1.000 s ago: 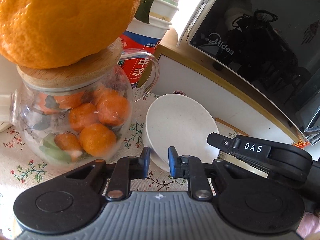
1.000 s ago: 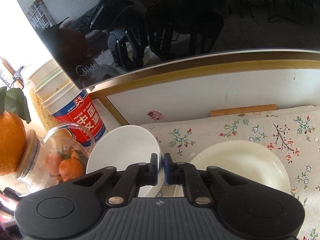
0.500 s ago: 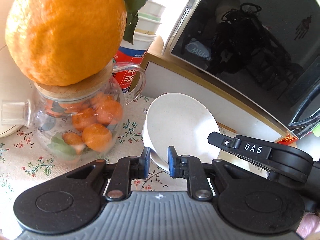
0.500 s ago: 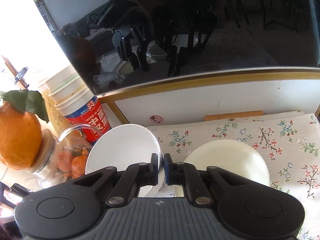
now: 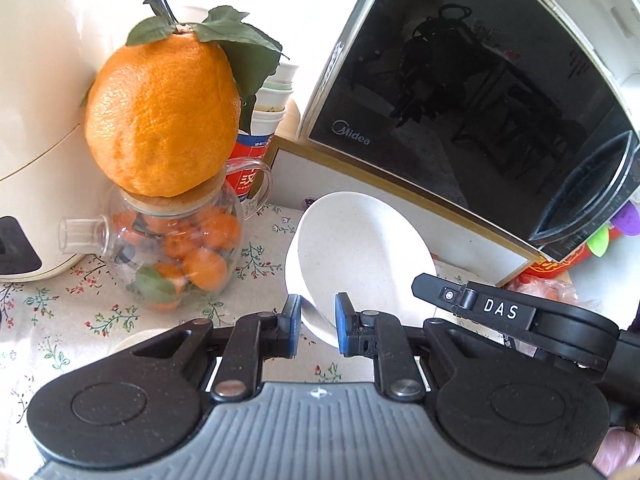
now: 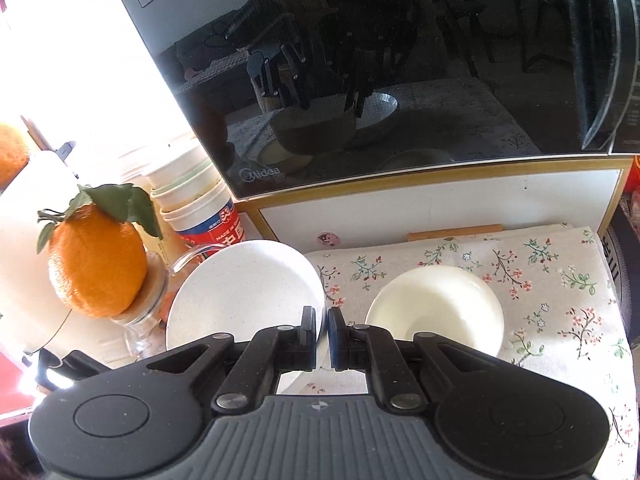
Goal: Organize plates and bowls
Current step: 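Lift the white bowl with both grippers and carry it over the cream bowl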
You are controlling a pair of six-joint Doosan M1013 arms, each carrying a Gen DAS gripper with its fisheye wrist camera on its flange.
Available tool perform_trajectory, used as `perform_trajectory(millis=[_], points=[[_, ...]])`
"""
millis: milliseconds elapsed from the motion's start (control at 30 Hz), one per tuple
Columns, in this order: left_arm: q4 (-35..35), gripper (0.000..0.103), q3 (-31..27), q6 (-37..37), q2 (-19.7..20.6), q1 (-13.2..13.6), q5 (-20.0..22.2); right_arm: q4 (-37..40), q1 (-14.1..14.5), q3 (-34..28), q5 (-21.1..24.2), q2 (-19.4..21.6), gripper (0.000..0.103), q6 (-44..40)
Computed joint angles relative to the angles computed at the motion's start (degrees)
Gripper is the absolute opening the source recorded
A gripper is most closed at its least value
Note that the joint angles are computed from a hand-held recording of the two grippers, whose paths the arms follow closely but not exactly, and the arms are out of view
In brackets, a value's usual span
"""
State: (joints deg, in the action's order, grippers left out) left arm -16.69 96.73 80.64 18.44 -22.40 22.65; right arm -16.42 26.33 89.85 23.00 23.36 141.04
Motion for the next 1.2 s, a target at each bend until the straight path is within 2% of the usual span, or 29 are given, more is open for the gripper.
perform_trajectory(millis=[233,467,700,867,1033,1100,1200], points=[[-4.45,0.015,3.04,5.65,-2.56,0.92,1.34,-0.31,1.73,2.38,0.3,-2.61,0.006,2.31],[-9.22,0.015,8.16,15.73,-6.98,2.93,2.8,0.65,4.77,5.98,-0.53,-5.87,0.008,6.28],[-18.14,0.015,13.52,27.69,-11.13,6.37,4.43,8.16,7.75,9.27,-2.85,-7.7,0.009,4.57],[-23.43,0.015,16.32,33.92,-12.24,9.11,6.29,9.01,10.05,10.49,-3.64,-7.84,0.01,5.41],[-25.16,0.015,17.18,36.48,-11.64,11.64,10.12,13.04,11.28,10.98,-4.79,-7.11,0.011,1.5],[-25.0,0.015,17.38,36.73,-11.53,12.7,11.41,16.62,11.82,10.29,-2.63,-6.16,0.011,-2.44],[-22.42,0.015,17.53,35.98,-11.54,13.17,11.17,23.44,12.14,9.61,-1.11,-5.05,0.012,-10.39]])
